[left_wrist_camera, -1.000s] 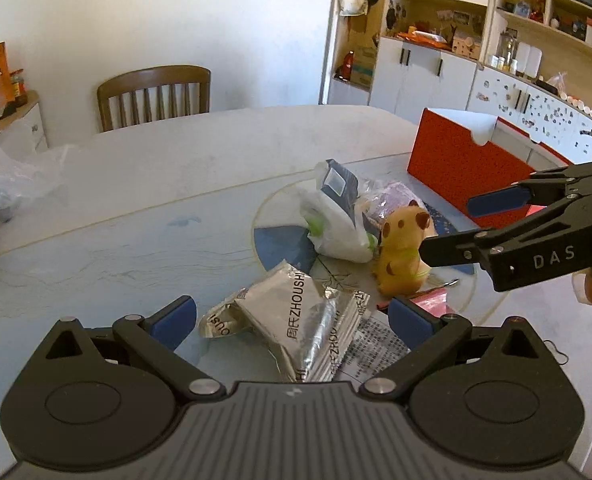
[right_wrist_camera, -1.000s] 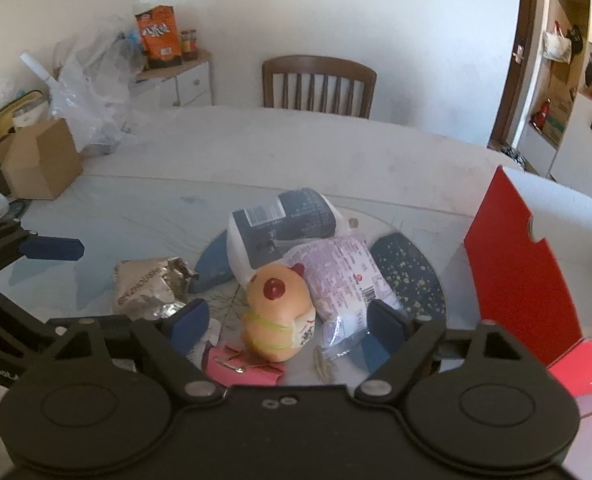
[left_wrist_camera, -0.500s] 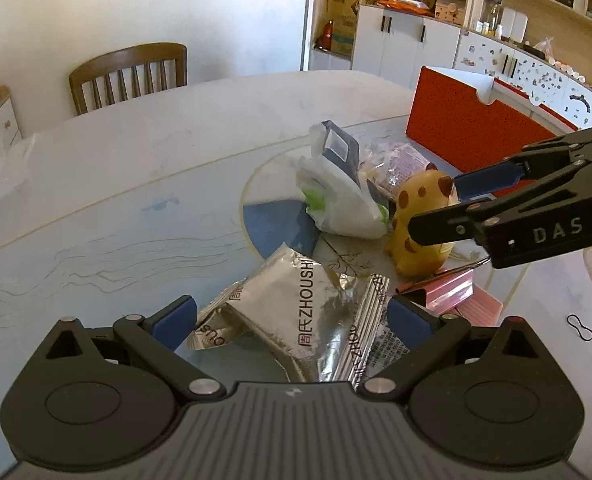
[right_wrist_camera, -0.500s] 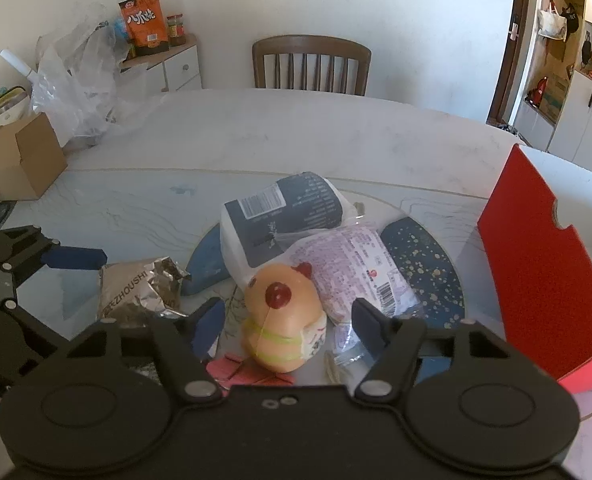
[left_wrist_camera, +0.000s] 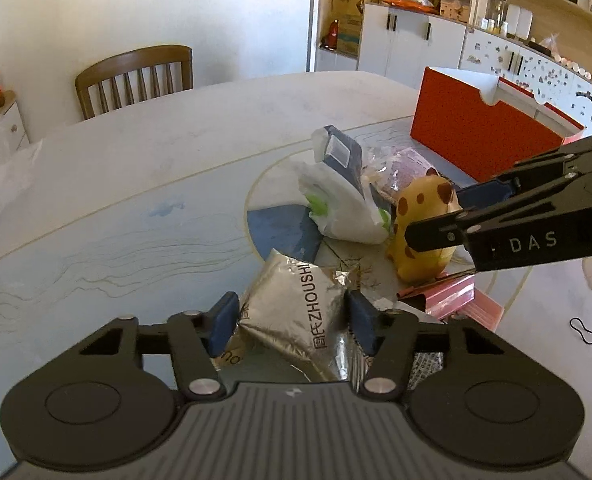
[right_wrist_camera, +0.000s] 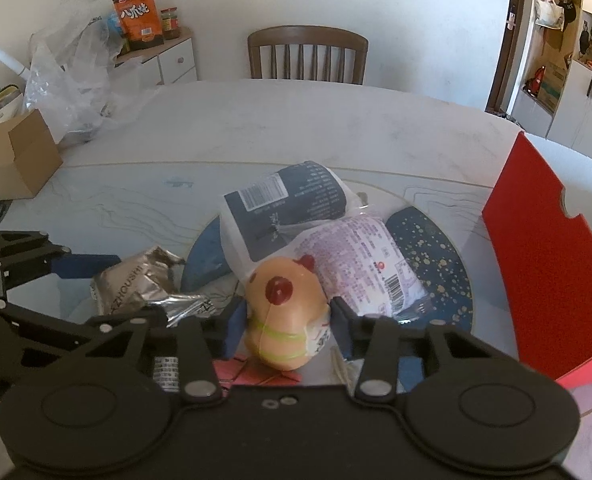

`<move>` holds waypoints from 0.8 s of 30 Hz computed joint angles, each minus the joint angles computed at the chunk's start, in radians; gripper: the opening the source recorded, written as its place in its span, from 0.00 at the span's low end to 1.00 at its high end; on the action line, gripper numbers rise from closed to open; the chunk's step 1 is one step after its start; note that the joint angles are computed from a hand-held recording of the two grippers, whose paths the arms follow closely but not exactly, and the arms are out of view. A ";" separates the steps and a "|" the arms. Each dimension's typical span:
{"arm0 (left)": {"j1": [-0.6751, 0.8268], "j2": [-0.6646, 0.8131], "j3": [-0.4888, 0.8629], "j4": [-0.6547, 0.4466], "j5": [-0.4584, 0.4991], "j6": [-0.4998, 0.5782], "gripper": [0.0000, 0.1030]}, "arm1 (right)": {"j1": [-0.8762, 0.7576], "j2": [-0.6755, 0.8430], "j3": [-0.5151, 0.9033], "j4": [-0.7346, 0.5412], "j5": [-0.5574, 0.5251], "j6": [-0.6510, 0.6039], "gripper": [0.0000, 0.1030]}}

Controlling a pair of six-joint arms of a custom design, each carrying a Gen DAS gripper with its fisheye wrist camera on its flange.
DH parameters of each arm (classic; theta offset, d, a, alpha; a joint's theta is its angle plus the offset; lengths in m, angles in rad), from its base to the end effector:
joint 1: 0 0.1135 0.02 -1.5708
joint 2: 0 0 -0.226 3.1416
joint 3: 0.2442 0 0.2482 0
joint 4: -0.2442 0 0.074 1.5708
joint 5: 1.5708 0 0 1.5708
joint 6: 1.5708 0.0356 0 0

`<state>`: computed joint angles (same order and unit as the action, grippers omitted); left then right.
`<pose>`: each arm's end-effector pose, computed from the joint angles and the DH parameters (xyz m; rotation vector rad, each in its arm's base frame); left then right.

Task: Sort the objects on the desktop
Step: 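Close left gripper on silver packet while right gripper closes on yellow bear, then carry silver packet with left gripper while right gripper carries bear into red shoebox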

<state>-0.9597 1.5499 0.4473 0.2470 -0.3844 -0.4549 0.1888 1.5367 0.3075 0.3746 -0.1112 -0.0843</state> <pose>0.1530 -0.1952 0.0708 0.4216 2.3190 -0.2231 0.2167 0.0454 0.0500 -0.3803 2.3965 0.1822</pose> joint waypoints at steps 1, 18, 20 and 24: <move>0.000 -0.004 -0.004 0.004 0.001 -0.002 0.52 | -0.005 -0.008 -0.004 -0.001 -0.006 0.001 0.42; -0.080 -0.234 -0.002 -0.232 -0.097 -0.160 0.50 | -0.076 -0.270 -0.061 -0.161 -0.089 -0.013 0.42; -0.097 -0.254 0.012 -0.266 -0.112 -0.178 0.51 | -0.084 -0.297 -0.065 -0.186 -0.093 -0.020 0.42; -0.122 -0.273 0.046 -0.325 -0.122 -0.212 0.51 | -0.111 -0.358 -0.078 -0.240 -0.121 -0.040 0.41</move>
<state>-1.0821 1.2767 0.4929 -0.0777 -0.5065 -0.6666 0.0782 1.1789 0.2295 0.1342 -0.2324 -0.1243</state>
